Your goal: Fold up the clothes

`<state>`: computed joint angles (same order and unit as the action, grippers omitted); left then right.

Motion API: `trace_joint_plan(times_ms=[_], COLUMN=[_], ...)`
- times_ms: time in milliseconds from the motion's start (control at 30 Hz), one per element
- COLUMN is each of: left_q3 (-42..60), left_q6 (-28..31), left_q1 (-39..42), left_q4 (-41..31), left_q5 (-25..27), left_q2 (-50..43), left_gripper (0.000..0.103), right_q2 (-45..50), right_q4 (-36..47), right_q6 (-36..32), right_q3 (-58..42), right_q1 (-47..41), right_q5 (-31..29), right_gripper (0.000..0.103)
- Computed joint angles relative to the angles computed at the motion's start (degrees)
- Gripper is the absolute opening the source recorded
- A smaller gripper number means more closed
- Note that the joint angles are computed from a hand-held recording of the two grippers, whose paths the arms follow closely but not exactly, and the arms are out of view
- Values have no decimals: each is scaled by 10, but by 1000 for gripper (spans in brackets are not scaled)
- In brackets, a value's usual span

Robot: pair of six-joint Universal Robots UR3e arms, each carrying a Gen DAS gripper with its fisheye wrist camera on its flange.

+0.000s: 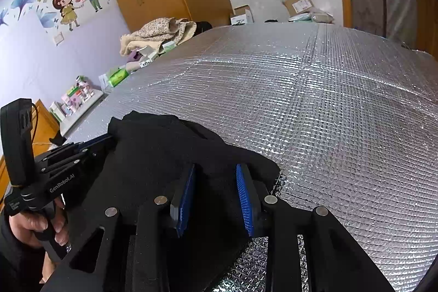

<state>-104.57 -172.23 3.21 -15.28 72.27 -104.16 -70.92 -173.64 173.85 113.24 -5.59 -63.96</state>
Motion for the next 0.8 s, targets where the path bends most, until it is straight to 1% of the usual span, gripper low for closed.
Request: trace_joint_plan(times_ms=[33,133,233,300,333,433,567,633,700,800], left_q3=[1,25,58,79,92,117,102,100,102,102], left_q6=[-2,-10,-6,-1,1,-4,15,14,11,11], left_q1=[3,11,12,3,0,3,3,6,11,8], left_q4=[-7,-70,-101,-98,-99,-105,-70,-68,-72,-67], left_q5=[-5,-22,-35,-20,-15,-20,-20,-26,-35,-28], left_q2=[3,19,20,5,-7,-39,-53,-55,-59,-60], left_gripper=[14,14,14,14,14,14,13,13,13,13], right_q2=[0,-1,-12,-24,-26,-17,30,48,50,52], right_q4=[-1,-3,3,0,0,3,22,10,16,15], right_q6=[0,-1,3,13,17,13,3,2,1,0], right_q3=[0,1,0,0,-4,-34,-83,-88,-93,-93], right_q1=[0,2,8,16,17,31,54,54,55,55], right_q5=[-1,-4,-19,-34,-30,-29,-53,-51,-52,-52], right_gripper=[32,32,32,32,32,32,32,32,32,32])
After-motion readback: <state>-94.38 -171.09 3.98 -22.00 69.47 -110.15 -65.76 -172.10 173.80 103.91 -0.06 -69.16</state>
